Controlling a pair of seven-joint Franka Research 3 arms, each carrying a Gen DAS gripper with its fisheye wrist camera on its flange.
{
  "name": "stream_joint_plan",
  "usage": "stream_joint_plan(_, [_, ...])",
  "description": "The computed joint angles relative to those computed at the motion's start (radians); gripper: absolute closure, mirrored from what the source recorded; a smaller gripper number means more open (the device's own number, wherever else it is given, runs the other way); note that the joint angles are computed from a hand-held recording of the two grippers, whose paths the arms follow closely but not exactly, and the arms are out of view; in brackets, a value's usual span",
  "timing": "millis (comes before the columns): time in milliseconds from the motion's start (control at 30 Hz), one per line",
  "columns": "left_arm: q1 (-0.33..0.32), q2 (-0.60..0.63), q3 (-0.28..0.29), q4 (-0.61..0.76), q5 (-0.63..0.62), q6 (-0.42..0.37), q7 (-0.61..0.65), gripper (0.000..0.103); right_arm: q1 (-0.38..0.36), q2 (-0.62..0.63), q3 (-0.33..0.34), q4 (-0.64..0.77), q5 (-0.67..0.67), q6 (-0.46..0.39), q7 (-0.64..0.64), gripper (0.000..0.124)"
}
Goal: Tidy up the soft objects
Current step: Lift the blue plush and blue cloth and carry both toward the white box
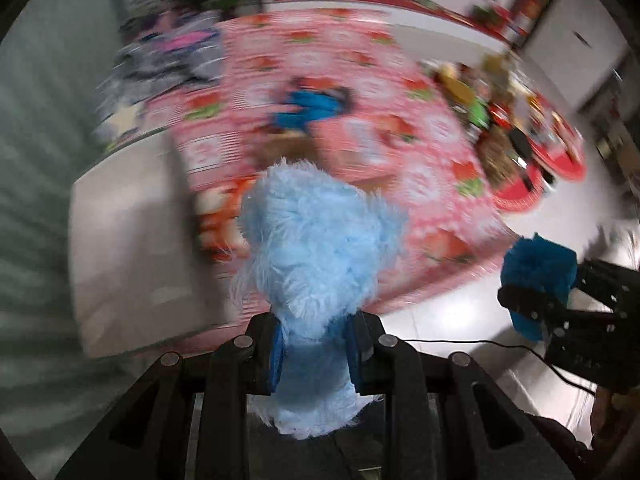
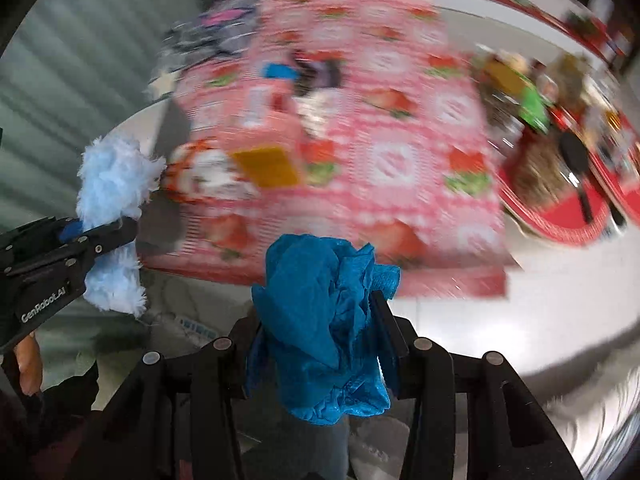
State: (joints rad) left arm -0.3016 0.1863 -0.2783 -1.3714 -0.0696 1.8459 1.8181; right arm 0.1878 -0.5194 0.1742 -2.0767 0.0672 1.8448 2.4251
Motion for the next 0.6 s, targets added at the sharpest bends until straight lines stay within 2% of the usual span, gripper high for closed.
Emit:
stream_joint_plan(100, [0.035,0.049,0.034,0.071,0.023,0.005,-0.029,0.075,0.019,0.141,0.005,0.116,-0.008,0.052,-0.059,0.076])
stream_joint_plan(267, [0.095,0.122,0.071,0.165,0.059,-0.018,-0.088,0.075,0.071,0.370,-0.009,0.335,-0.030,0.085,-0.135,0.076])
stream_joint_plan(433, [0.143,0.178,0.088,0.239,0.078,-0.057,-0.134,0.075,0.132,0.563,-0.039,0.554,-0.029,0.058,-0.213,0.076])
stream_joint_plan(600, [0.167,0.219,0.087,0.288,0.083,-0.089,-0.136,0.075,0.182,0.754,-0.068,0.805,-0.017,-0.016,-0.283,0.076])
